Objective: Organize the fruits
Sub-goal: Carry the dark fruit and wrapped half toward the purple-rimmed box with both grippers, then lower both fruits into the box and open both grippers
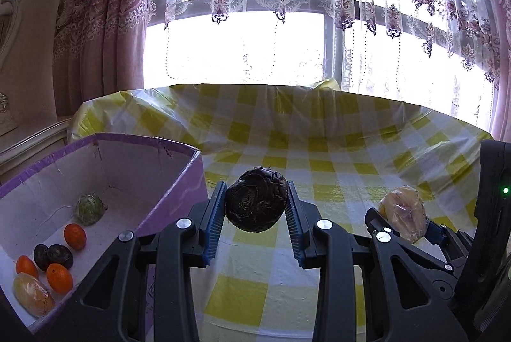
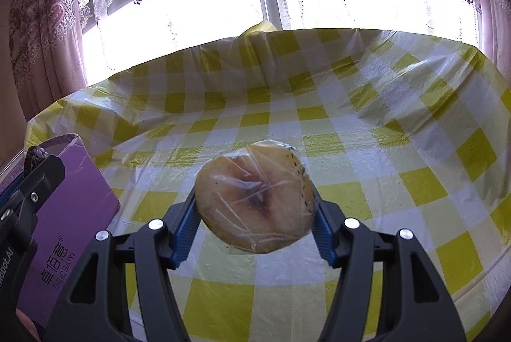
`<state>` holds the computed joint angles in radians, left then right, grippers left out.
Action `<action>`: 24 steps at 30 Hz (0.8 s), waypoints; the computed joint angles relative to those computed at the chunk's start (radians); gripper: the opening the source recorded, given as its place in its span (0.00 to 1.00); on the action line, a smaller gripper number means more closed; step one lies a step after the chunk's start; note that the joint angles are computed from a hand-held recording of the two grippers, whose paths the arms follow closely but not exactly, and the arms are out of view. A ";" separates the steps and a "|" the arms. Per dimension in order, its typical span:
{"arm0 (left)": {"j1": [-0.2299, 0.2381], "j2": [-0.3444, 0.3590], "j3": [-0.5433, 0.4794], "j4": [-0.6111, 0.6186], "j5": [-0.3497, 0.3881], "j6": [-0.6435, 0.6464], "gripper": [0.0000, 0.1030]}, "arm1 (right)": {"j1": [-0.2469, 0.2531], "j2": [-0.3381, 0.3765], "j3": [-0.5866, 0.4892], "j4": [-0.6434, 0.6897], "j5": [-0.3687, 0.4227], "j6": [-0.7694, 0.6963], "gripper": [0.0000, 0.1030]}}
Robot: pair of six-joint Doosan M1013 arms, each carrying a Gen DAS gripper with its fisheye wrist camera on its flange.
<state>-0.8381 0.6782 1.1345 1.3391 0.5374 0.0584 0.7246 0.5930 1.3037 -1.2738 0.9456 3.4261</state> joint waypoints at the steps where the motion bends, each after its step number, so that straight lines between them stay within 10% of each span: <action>1: -0.001 -0.015 0.024 0.055 0.001 -0.061 0.33 | 0.012 -0.003 0.006 -0.067 0.015 0.026 0.60; 7: -0.012 -0.110 0.169 0.402 0.103 -0.400 0.33 | 0.057 -0.026 0.021 -0.325 -0.005 0.109 0.60; 12: -0.007 -0.165 0.239 0.407 0.208 -0.410 0.34 | 0.062 -0.017 -0.029 -0.315 -0.159 0.029 0.60; 19: 0.062 -0.199 0.212 -0.018 0.205 -0.080 0.34 | 0.058 0.071 -0.260 0.155 -0.347 -0.599 0.60; 24: 0.136 -0.174 0.127 -0.493 0.246 0.282 0.34 | 0.052 0.211 -0.554 0.648 -0.178 -1.171 0.60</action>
